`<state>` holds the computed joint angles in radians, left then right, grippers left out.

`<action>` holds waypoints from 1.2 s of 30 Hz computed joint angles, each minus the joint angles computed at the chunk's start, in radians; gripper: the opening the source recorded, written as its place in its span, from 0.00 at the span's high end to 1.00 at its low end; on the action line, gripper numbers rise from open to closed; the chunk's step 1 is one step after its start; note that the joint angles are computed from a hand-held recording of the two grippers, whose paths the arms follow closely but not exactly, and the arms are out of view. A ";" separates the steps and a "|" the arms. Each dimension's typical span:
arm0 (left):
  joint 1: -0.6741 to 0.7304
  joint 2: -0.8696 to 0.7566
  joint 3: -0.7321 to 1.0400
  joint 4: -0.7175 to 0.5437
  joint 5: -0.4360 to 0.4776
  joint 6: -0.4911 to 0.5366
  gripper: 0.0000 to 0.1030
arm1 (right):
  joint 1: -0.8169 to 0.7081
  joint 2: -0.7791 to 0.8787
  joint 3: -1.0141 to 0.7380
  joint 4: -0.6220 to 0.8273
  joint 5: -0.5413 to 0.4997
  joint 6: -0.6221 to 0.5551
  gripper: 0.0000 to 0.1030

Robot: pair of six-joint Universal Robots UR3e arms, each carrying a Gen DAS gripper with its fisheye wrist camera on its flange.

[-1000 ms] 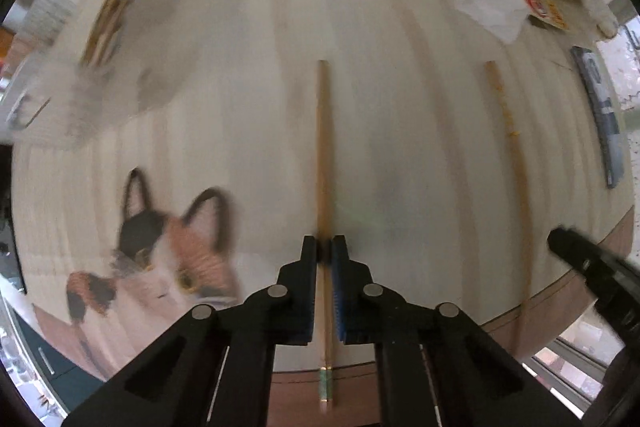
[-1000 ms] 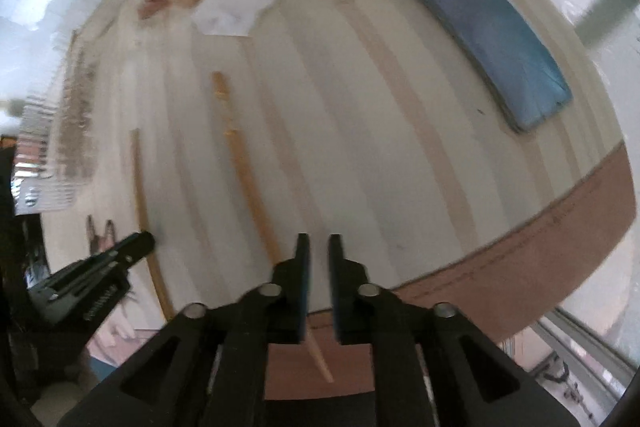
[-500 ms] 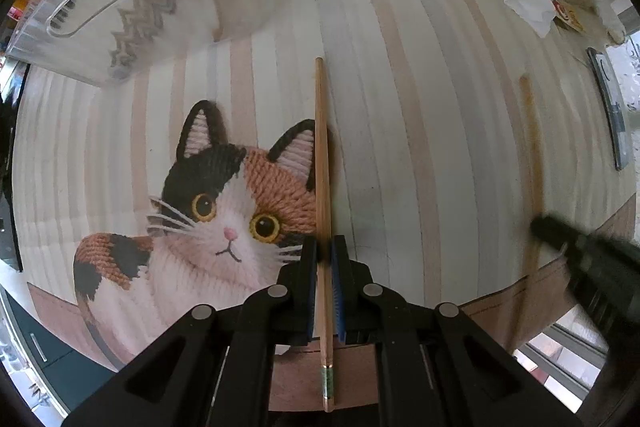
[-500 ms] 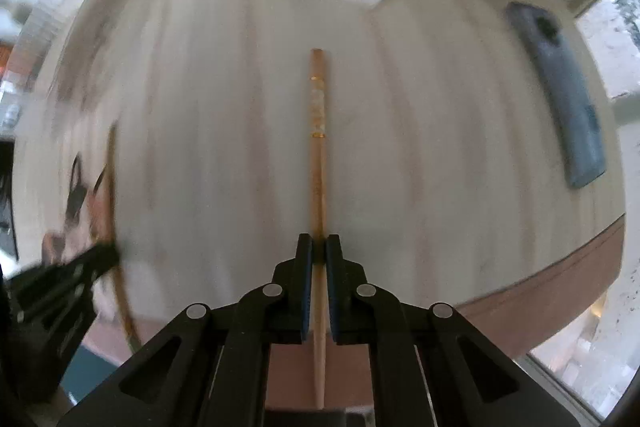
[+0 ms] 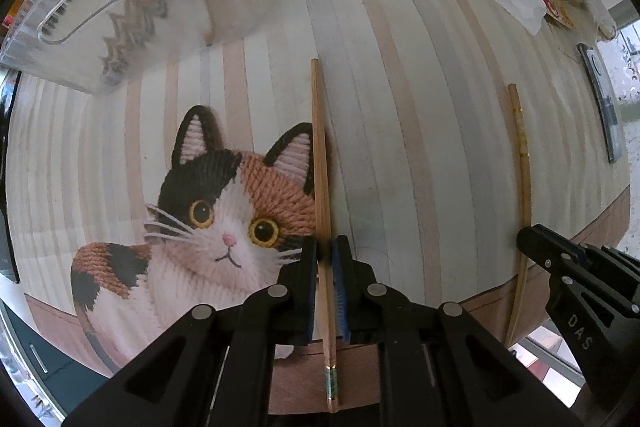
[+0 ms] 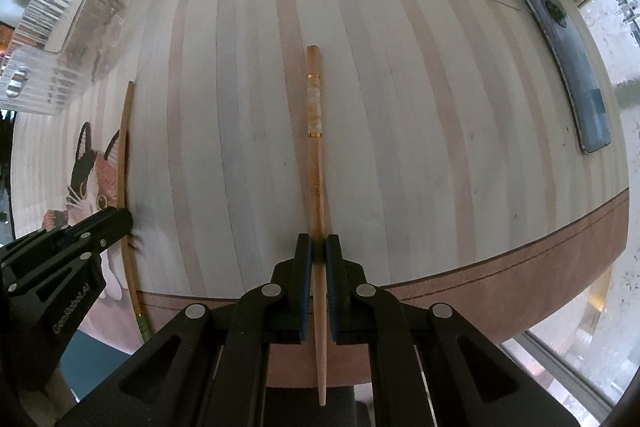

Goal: Organize utensils
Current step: 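Grasp a wooden chopstick with the left gripper while the right gripper grasps the last one, then carry both chopsticks to the drainer basket and release them inside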

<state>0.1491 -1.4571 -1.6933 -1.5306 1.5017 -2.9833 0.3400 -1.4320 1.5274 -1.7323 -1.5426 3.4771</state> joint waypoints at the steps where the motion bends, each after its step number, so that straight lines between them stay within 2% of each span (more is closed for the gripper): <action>1: 0.001 -0.001 0.004 -0.003 -0.002 0.001 0.92 | 0.004 0.001 0.001 -0.002 -0.002 0.007 0.93; 14: 0.004 0.030 -0.037 0.026 0.001 0.017 0.95 | 0.034 0.037 -0.035 0.003 -0.032 0.028 0.93; 22: -0.012 0.077 0.037 -0.002 -0.025 0.019 0.96 | 0.033 -0.012 0.006 -0.028 -0.020 0.095 0.94; 31: 0.022 0.000 0.400 -0.135 -0.125 0.034 0.96 | 0.011 -0.061 -0.105 0.005 -0.036 0.095 0.94; 36: 0.094 -0.131 0.709 -0.248 -0.185 0.057 0.96 | -0.008 -0.033 -0.286 0.060 -0.006 0.082 0.94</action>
<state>0.2426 -1.5883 -0.9847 -1.7786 1.3170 -2.9262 0.3323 -1.4650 1.2409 -1.6724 -1.5490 3.5590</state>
